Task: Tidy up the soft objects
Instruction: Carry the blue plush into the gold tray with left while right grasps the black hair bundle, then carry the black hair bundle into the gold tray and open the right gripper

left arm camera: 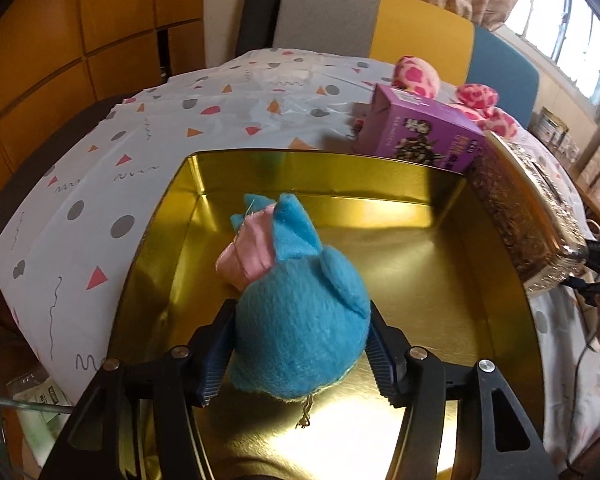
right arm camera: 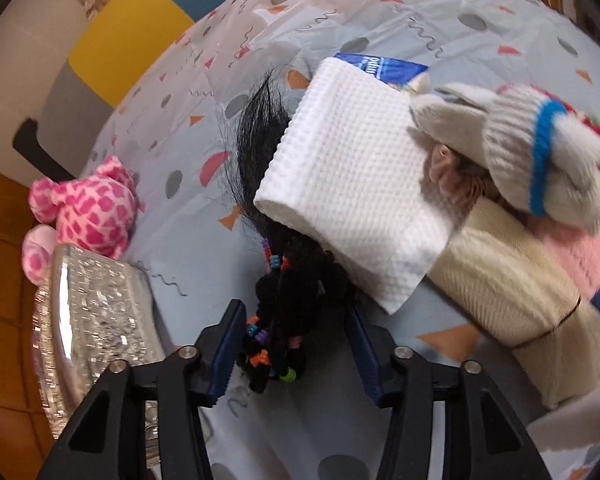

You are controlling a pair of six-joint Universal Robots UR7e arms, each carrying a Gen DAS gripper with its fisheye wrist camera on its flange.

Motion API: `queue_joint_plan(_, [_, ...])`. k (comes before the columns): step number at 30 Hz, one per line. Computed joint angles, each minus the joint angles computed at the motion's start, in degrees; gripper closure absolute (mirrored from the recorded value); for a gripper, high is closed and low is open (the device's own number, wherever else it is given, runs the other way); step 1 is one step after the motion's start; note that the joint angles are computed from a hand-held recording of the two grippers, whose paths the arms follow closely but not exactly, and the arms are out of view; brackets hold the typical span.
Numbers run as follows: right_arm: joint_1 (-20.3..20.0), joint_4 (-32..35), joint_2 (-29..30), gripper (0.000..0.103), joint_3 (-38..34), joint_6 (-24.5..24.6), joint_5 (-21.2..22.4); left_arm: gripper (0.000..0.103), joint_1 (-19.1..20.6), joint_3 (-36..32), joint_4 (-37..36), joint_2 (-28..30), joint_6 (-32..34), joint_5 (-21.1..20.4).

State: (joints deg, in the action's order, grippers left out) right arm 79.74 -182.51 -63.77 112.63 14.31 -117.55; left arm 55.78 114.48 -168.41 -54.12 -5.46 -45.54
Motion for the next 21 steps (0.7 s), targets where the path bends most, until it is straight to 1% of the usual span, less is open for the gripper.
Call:
queue_joint_plan(3, [0.8, 3.2, 1.1, 0.053, -2.0, -3.9, -2.9, 0.036, 0.3, -0.4, -0.4, 0.3, -0.1, 1.0])
queue_joint_plan(4, [1.2, 4.4, 1.3, 0.053, -2.6, -5.1, -3.9, 0.032, 0.3, -0.2, -1.0, 0.1, 0.1, 1.0])
queue_joint_plan(5, [1.5, 5.5, 1.6, 0.053, -3.1, -6.3, -4.9, 0.026, 0.2, 0.0, -1.4, -0.1, 0.3, 1.1])
queue_joint_plan(7, [2.0, 7.1, 2.2, 0.055, -4.1, -8.5, -6.8, 0.019, -0.3, 1.0, -2.8, -0.8, 0.8, 1.7])
queue_joint_plan(8, [2.3, 7.7, 2.6, 0.060, -4.6, -9.3, -8.1, 0.018, -0.6, 1.4, -3.4, -1.1, 1.2, 2.1])
queue_joint_plan(9, [2.7, 8.3, 3.0, 0.070, -5.1, -9.7, -9.9, 0.018, -0.8, 1.9, -4.1, -1.5, 1.5, 2.5])
queue_joint_plan(10, [2.7, 8.5, 3.0, 0.072, -5.3, -9.5, -10.4, 0.018, -1.1, 2.4, -4.6, -2.0, 1.8, 2.8])
queue_joint_plan(11, [2.4, 8.8, 2.5, 0.075, -5.2, -9.0, -9.1, 0.018, -1.3, 2.9, -5.0, -2.6, 1.9, 2.9])
queue_joint_plan(13, [1.8, 10.0, 1.5, 0.076, -5.2, -8.2, -6.8, 0.017, -1.6, 3.8, -5.3, -3.8, 1.9, 2.8])
queue_joint_plan(17, [2.2, 10.6, 0.8, 0.076, -6.5, -7.4, -3.9, 0.017, -2.5, 5.8, -5.6, -5.8, 1.8, 3.2])
queue_joint_plan(19, [2.6, 10.8, 0.7, 0.076, -7.3, -7.2, -3.3, 0.017, -3.1, 6.9, -6.0, -6.6, 1.5, 3.6])
queue_joint_plan(21, [3.7, 11.3, 1.4, 0.076, -9.1, -8.1, -3.9, 0.017, -3.4, 7.7, -6.6, -7.4, 1.2, 3.2])
